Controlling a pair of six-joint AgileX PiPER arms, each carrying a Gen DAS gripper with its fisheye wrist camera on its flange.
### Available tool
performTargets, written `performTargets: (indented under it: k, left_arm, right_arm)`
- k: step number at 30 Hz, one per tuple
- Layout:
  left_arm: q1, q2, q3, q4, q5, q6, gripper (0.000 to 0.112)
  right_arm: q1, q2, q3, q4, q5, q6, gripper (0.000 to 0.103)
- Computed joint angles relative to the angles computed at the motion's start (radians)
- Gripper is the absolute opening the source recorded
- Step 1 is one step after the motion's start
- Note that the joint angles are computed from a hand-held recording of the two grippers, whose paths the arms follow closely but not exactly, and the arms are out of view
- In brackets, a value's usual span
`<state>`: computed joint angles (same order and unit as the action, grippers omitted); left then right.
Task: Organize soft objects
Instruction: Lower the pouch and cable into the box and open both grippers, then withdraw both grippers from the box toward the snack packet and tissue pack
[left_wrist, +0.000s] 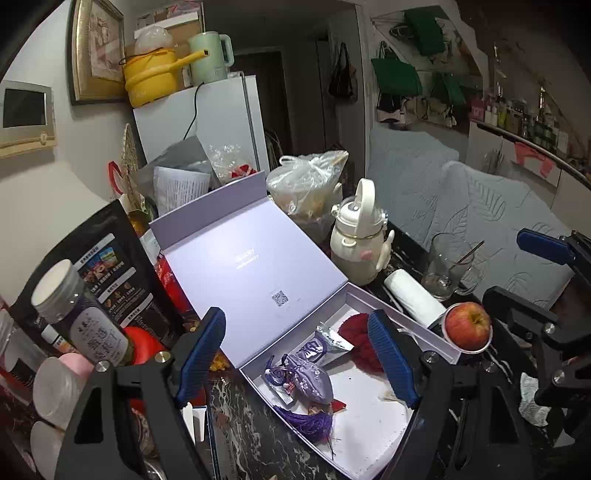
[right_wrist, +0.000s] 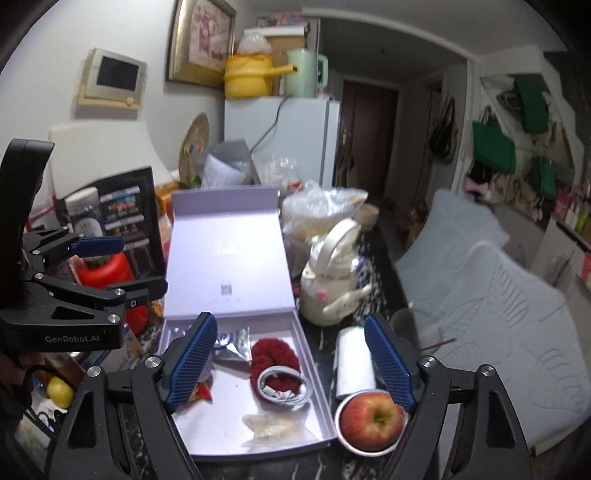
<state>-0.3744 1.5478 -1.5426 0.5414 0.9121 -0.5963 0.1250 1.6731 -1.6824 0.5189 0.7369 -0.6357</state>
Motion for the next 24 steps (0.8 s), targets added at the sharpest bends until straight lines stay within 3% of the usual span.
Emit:
performTargets:
  k: [4, 8, 24]
  left_arm:
    - [-0.048, -0.05, 0.003, 0.039, 0.044, -0.033, 0.082]
    - [-0.133, -0.101, 0.045, 0.142, 0.084, -0.106, 0.096]
    - [-0.459, -0.268, 0.266, 0.268, 0.155, -0.338, 0.096]
  right_arm:
    - [-0.024, -0.073, 0.029, 0.013, 0.006, 0.0, 0.09]
    - [-0.056, -0.151, 0.08, 0.028, 0.016, 0.001, 0.094]
    - [-0.196, -0.471, 0.458, 0.105, 0.027, -0.081, 0.094]
